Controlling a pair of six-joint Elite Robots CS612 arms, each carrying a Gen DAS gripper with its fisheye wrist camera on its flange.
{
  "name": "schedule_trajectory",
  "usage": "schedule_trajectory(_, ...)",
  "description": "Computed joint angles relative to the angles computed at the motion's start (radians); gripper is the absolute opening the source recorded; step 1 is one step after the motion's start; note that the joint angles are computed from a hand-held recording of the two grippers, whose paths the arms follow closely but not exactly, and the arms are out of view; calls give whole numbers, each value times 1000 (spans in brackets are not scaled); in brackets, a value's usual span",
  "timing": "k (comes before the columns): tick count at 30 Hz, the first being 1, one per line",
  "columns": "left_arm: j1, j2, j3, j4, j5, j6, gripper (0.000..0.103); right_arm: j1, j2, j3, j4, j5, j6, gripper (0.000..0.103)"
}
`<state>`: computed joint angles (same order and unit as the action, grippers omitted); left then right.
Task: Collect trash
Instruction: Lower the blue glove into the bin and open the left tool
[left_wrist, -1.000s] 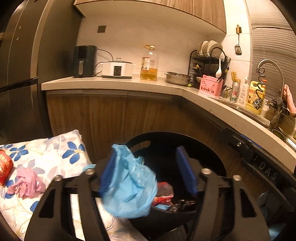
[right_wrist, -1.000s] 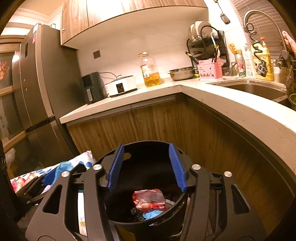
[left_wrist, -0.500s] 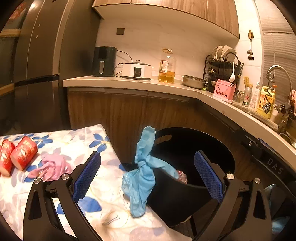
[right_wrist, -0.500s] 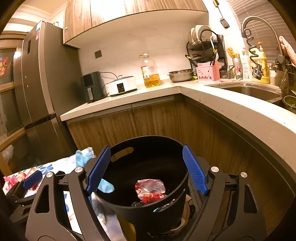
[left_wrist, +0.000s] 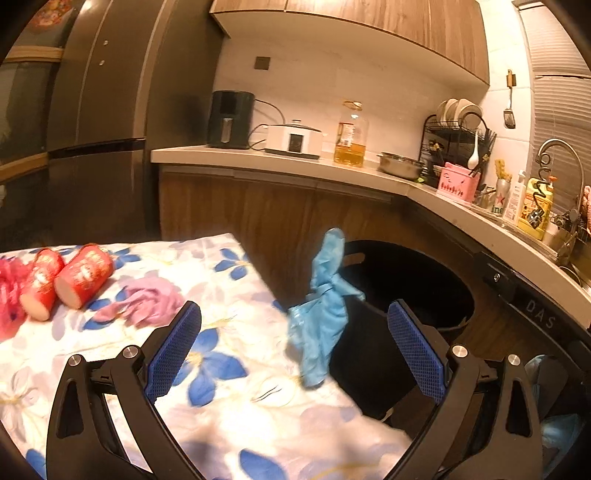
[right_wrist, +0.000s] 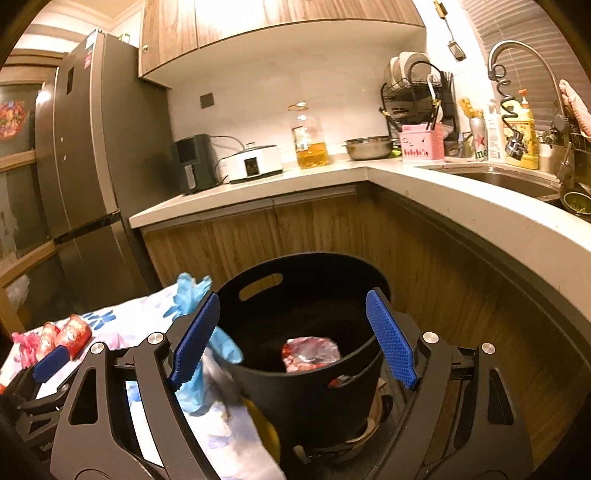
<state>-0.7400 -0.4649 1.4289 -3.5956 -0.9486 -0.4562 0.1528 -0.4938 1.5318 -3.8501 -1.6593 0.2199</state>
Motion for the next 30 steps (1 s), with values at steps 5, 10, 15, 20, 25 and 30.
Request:
schedule_trajectory(5,2,-10,29,9,35,-26,97,18,7,-8,3,0,-25,81)
schedule_trajectory(10,44,21,-28,-35,-103,-14,96,23,13,-10,-4,-9,-15,81)
schedule_trajectory(15,87,77,-154,-2,-276,10,96,18,19,-8,-9,-34,-4,81)
schedule_trajectory(20,119,132,-283,104,-416,-49,77,6,22,-5,-14,-35,6,81)
schedule_trajectory(25,120,154,-336,162,-461,-32,31,-5,25,-9,-14,-44,19,81)
schedule_trajectory(30,113,152,-339,188,-433,-3,5,-10,28,-9,-16,-34,35,81)
